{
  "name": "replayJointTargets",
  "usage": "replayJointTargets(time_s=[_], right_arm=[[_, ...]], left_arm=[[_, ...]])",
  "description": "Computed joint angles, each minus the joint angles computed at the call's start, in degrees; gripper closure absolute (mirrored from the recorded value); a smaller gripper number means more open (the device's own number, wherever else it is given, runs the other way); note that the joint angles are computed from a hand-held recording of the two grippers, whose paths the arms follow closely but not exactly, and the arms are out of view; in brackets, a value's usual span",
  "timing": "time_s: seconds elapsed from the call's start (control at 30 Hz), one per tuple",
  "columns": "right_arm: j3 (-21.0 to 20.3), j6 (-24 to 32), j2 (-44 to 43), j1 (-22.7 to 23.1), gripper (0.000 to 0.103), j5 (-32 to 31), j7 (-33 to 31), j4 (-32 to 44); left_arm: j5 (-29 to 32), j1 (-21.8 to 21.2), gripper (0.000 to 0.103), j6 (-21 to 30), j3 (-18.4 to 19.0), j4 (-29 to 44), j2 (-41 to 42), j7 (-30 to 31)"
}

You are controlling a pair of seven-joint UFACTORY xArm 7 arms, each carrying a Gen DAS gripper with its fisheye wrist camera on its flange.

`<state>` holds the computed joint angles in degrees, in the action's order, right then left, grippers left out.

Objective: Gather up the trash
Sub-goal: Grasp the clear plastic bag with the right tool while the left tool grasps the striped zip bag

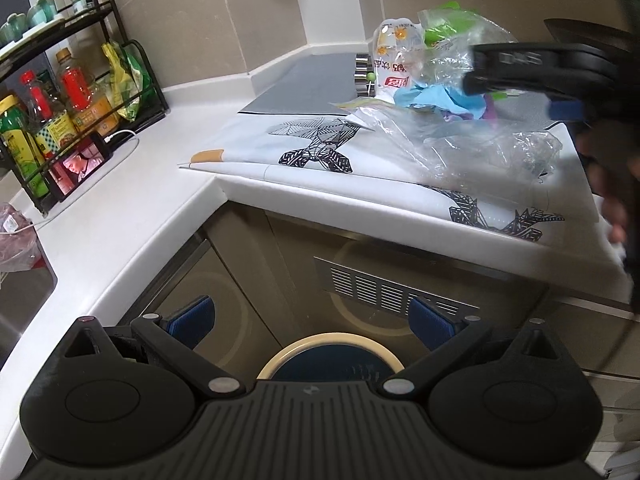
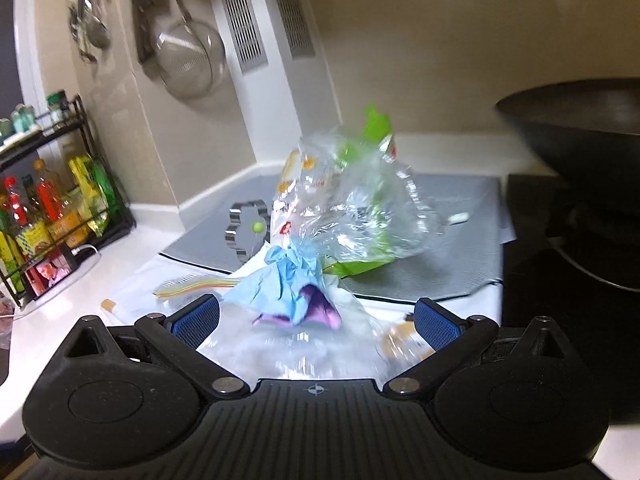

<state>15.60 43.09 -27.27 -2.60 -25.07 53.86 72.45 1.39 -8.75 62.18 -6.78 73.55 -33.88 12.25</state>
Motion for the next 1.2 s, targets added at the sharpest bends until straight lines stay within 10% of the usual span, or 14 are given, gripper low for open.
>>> replayJointTargets(time_s=[0.53,0.9,1.2], right_arm=[[-10.7,2.3,14.0,6.1,0.000,14.3,-21.7,11.1],[-16.9,-27.6,3.8,6.4,0.000,31.5,-28.4,-10.0],[-17.7,-33.3,2.3,6.4,0.000,36.9,-29.9,-13.5]], left_arm=[[2.9,0.9,0.000,0.9,-1.4,1.9,2.3,-1.2],[-2.1,-1.5,0.000,-1.6,-2.2,18.0,19.4,-9.0],[-3.1,-5.6,0.000,-1.6,-2.1,31.4,33.2,-16.7]])
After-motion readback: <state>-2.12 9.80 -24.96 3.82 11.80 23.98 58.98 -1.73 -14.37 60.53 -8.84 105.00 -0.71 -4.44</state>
